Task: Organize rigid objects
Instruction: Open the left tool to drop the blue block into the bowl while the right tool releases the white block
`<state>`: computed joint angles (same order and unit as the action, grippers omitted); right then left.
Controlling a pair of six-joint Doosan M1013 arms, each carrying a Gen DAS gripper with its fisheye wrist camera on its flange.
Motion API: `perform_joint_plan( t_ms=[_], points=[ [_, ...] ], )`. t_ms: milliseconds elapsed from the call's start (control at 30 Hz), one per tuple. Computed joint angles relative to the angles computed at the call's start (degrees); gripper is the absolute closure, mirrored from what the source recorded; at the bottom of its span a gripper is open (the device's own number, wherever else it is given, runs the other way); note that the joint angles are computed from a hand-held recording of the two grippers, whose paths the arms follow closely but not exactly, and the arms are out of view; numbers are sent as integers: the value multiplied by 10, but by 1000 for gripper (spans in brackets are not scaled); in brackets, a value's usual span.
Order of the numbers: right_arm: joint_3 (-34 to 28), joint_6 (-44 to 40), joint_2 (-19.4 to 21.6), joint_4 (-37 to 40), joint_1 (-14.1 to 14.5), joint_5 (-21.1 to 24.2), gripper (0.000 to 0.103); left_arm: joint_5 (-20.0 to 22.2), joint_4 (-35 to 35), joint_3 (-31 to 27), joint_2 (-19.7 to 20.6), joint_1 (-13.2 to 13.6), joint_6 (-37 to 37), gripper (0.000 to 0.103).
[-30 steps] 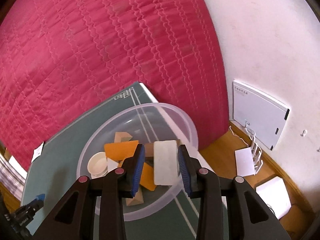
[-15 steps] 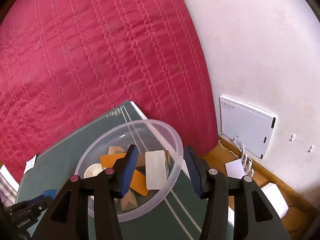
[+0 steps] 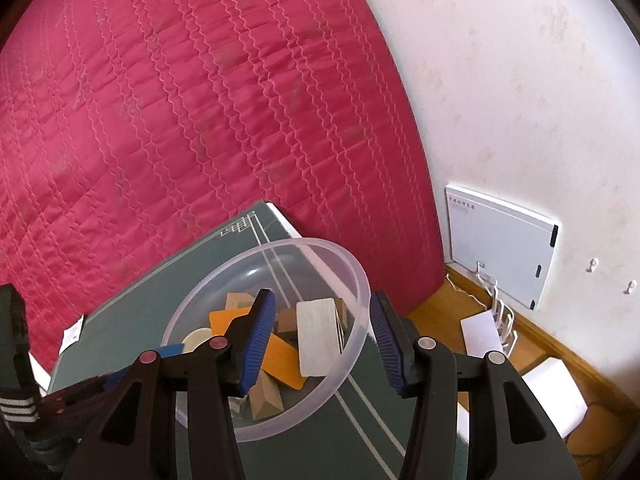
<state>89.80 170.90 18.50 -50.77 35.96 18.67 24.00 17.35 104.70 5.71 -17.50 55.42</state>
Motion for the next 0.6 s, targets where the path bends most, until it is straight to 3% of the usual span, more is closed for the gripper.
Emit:
perform_joint_plan(
  t_ms=[300,333,367,400,467,600],
  points=[
    [0,-13,0,8,1,-5,52,-5,13,-14,17,-2,0,70],
    [0,-13,0,8,1,-5,52,-8,1,-14,16,-1,12,61],
    [0,-14,0,9,2,-5,52,-11,0,-12,15,-1,12,43],
    [0,-15,0,10,2,-5,52,-15,17,-9,13,-2,-5,36],
    [1,-13,-1,9,2,-6,52,-18,72,-2,9,-5,-56,33],
    [0,-24,0,17,2,-7,52,-2,112,5,4,-7,-93,32]
  ],
)
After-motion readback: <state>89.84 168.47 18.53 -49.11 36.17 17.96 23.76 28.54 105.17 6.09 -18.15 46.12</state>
